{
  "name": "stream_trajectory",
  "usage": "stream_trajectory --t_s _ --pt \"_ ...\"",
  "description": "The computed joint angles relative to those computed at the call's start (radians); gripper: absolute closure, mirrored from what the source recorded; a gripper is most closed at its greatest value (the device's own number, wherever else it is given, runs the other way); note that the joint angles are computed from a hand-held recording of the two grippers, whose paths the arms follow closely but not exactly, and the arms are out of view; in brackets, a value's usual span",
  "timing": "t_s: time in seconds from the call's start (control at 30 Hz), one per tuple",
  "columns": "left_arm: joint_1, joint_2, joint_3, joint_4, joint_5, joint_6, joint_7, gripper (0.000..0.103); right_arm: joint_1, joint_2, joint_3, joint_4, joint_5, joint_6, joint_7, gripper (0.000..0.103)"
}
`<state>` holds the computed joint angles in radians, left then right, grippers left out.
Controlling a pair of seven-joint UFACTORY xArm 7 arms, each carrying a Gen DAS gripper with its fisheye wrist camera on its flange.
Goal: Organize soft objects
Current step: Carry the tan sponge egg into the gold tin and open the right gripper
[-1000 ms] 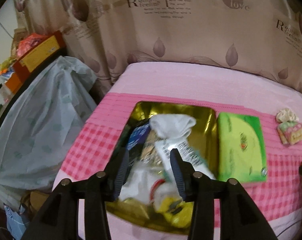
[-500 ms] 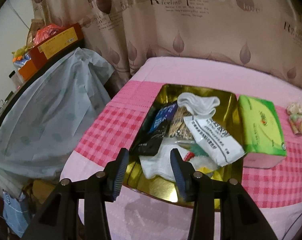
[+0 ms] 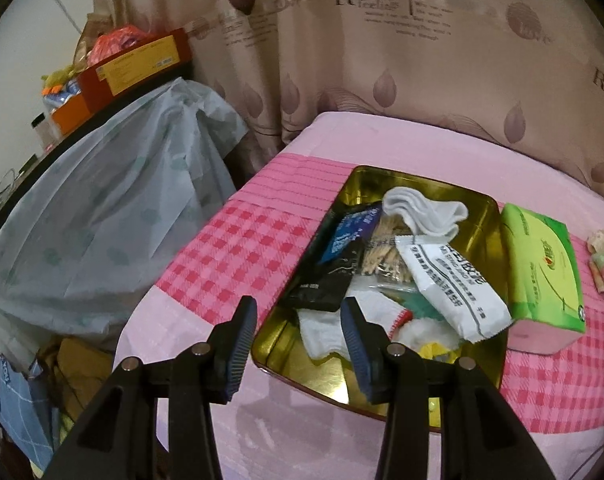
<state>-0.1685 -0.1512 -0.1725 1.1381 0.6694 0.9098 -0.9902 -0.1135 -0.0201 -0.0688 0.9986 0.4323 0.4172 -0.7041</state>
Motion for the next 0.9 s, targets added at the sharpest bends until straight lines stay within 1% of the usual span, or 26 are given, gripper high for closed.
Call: stream_trajectory --t_s 0.13,0.2,0.33,0.47,0.57,0.67,0.73,0.9 --pt "0.007 -0.005 0.002 -0.002 0.006 0.019 -0.030 0.059 0.004 -0.017 0.003 -0.001 -0.004 0.012 -0.002 0.066" --pt "0.010 -0.009 0.000 -0.002 0.017 0.029 -0.047 0.059 0.006 -0.025 -0.005 0.008 0.030 0.034 -0.041 0.066" --pt "0.014 -0.019 -0.004 -0.008 0.035 0.042 -0.073 0.059 0.029 -0.042 -0.001 0.030 0.071 0.065 -0.076 0.066" --pt "0.018 -0.023 -0.004 -0.009 0.046 0.059 -0.095 0.059 0.055 -0.073 -0.008 0.048 0.147 0.117 -0.158 0.066" --pt "0.026 -0.033 -0.004 -0.020 0.061 0.049 -0.120 0.059 0.081 -0.096 -0.005 0.062 0.181 0.150 -0.204 0.066" --pt "0.033 -0.037 -0.014 -0.018 0.100 0.083 -0.159 0.059 0.110 -0.133 -0.003 0.059 0.225 0.199 -0.244 0.066" --pt "0.036 -0.041 -0.011 -0.022 0.104 0.085 -0.170 0.059 0.139 -0.154 0.001 0.055 0.249 0.224 -0.267 0.066" --pt "0.048 -0.057 -0.011 -0.036 0.130 0.098 -0.217 0.059 0.212 -0.175 0.029 0.062 0.278 0.282 -0.272 0.066"
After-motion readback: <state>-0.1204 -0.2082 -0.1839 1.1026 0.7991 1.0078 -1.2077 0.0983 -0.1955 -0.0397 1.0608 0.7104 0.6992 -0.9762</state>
